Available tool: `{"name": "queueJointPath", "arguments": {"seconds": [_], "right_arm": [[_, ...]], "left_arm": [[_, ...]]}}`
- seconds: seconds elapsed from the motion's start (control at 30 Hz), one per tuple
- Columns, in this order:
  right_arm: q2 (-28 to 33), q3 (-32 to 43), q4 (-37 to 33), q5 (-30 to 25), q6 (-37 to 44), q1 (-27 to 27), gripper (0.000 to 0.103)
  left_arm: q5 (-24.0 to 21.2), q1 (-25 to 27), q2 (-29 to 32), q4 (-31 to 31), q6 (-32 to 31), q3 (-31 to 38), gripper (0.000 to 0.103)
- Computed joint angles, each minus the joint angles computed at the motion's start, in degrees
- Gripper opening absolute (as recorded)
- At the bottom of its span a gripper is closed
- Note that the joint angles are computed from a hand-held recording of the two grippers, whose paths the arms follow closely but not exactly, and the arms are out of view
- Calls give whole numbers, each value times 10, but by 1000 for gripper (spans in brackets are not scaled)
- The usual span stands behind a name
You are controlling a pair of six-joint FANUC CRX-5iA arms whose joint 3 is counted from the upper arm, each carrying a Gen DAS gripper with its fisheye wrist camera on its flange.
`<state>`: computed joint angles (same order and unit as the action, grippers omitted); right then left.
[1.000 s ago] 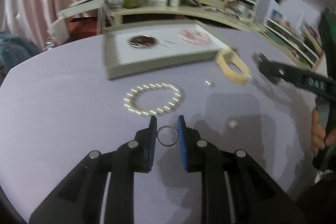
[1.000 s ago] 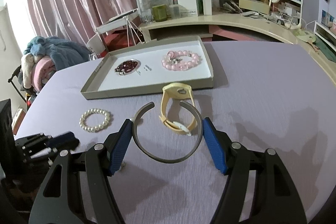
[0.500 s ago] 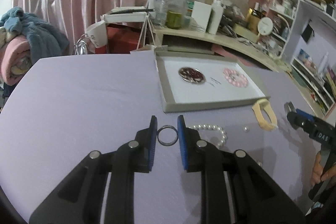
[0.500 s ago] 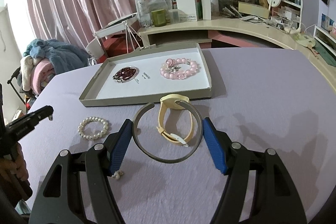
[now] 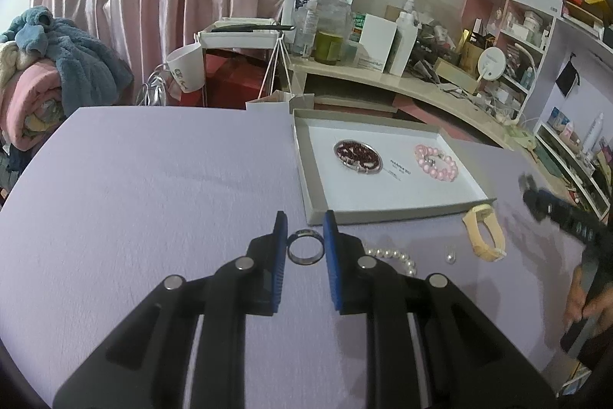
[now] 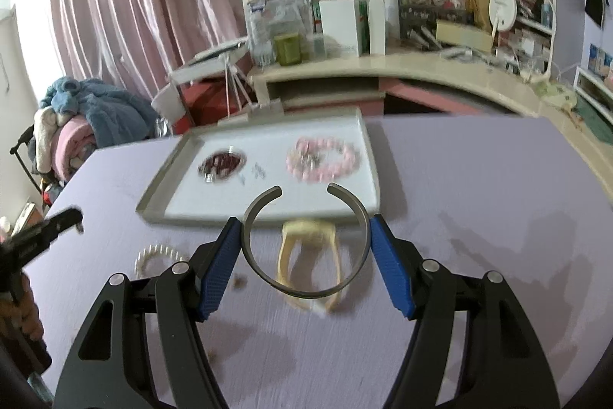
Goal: Organize jewelry
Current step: 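Carry the grey cuff into the tray and open the right gripper while the left carries the ring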
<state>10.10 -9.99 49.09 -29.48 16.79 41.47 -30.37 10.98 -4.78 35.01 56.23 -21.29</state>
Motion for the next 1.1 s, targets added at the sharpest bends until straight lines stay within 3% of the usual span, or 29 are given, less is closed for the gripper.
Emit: {"name": "queueJointPath", "arguments": {"seconds": [0.13,0.27,0.47,0.5,0.73,0.83,1.1], "right_arm": [[34,56,-1,-1,35,-14,69],[87,147,-74,-24,130,-19,69],[218,372,-257,-168,341,-22,69],[236,401,-272,-189,359,-23,69],[338,553,-315,-292,410,-33,69],[362,591,-324,-320,411,-36,69],[346,570,-329,-297,412,-39,69]], "left_arm": [[4,0,12,8,-5,16,19],[7,-4,27,10,-2,38,18],[15,-10,53,23,-9,68,15],[16,-10,56,27,-13,71,3],[1,-14,94,17,3,111,1],[-2,-16,99,18,-2,115,1],[-20,20,99,-43,51,119,1]]}}
